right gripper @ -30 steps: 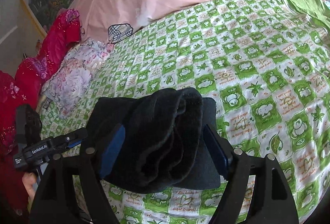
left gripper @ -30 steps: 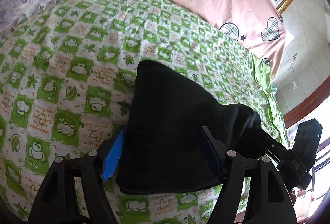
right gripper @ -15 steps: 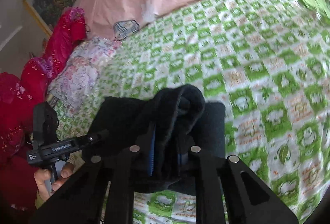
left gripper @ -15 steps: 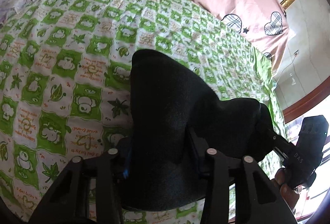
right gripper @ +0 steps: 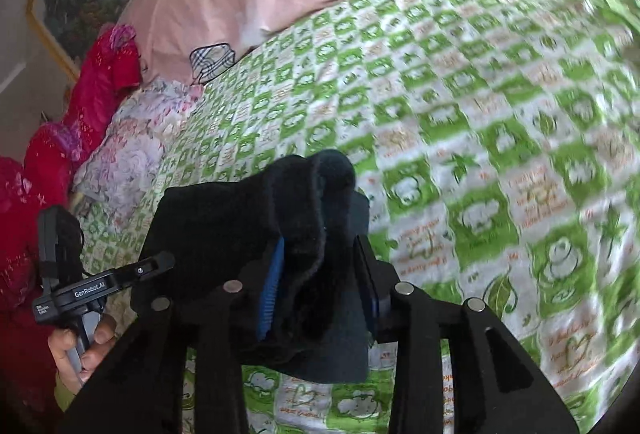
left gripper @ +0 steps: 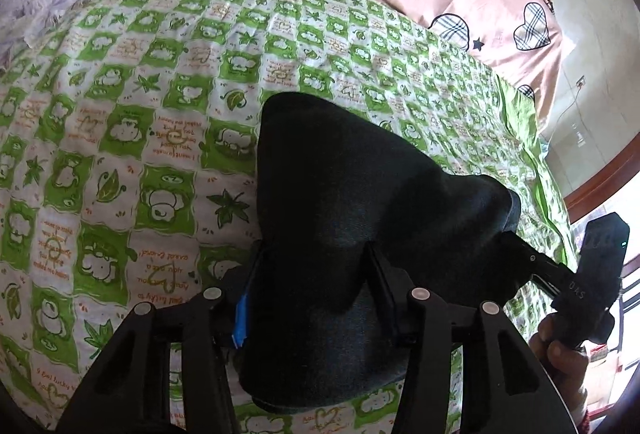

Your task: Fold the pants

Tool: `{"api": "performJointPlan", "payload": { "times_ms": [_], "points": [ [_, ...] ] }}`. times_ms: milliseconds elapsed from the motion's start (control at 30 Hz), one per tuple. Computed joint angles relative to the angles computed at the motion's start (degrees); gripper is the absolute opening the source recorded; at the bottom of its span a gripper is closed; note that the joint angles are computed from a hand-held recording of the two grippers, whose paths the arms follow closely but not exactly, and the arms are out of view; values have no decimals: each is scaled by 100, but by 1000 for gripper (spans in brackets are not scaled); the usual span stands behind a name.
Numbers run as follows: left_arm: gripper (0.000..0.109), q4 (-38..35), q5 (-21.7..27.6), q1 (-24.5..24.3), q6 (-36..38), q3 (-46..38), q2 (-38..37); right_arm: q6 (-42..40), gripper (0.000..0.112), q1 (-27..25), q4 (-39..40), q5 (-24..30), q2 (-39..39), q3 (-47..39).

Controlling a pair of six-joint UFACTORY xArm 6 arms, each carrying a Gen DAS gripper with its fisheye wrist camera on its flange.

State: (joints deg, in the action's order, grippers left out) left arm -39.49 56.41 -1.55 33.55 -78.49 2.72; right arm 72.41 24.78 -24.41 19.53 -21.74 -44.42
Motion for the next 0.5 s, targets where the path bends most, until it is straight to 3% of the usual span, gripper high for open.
{"api": "performJointPlan", "payload": {
  "times_ms": [367, 500],
  "points": [
    [58, -470, 284, 273, 33, -6, -74, 394, 43, -22, -209, -356, -184, 202],
    [64, -426, 388, 281, -7, -132, 24, 102, 47, 2, 140, -582, -53, 231]
  ]
}}
